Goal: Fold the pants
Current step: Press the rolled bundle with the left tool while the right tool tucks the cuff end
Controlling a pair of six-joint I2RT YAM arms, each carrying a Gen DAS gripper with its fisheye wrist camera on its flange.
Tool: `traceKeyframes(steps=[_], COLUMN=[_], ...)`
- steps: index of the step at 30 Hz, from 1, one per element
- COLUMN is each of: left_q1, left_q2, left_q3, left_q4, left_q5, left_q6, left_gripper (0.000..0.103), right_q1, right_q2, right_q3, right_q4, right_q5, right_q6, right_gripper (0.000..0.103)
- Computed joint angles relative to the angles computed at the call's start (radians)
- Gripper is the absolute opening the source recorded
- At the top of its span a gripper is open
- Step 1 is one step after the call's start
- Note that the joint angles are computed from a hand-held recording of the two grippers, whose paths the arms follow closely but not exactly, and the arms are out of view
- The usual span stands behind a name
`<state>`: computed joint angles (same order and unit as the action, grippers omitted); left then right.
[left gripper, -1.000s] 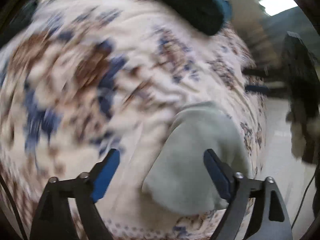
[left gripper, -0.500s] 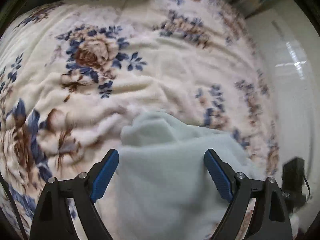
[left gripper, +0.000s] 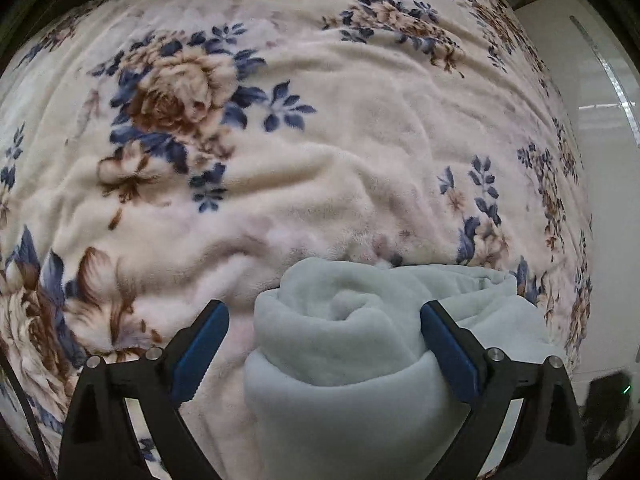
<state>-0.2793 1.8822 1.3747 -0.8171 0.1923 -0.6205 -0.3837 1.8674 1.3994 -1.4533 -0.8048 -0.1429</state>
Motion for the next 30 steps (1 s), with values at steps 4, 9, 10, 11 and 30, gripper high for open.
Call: traceKeyframes(steps=[4, 9, 10, 11, 30], left_q1=[0.03, 0.11, 0.108, 0.096, 0.008], left_q2=[0.012, -0.136, -0.135, -0.121, 0.459], left_q3=[-0.025, -0.102, -0.075, -0.028, 0.715], left_q4=[0.044, 0.14, 0.115, 0.072, -0.643], left_q5=[0.054, 0.238, 0.272, 0.296, 0.379], left_q6=[-0.035, -0.057, -0.019, 0.044, 0.73], left_gripper=[0.097, 0.097, 0.097, 0.097, 0.097], right_q1=[0.052, -0.041, -0.025, -0.014, -0.014], right_q2=[-0.049, -0.12, -0.139, -0.142, -0.319], right_q3=[-0.186, -0.272, -0.268, -0.263, -0.532], right_q4=[0.14, 0.185, 0.165, 0.142, 0.293], right_q5=[0.071, 0.148, 0.141, 0.129, -0.217], right_q6=[0.06, 0.167, 0.133, 0.111, 0.342], right_gripper=[0.031, 0.043, 0.054, 0.059, 0.026])
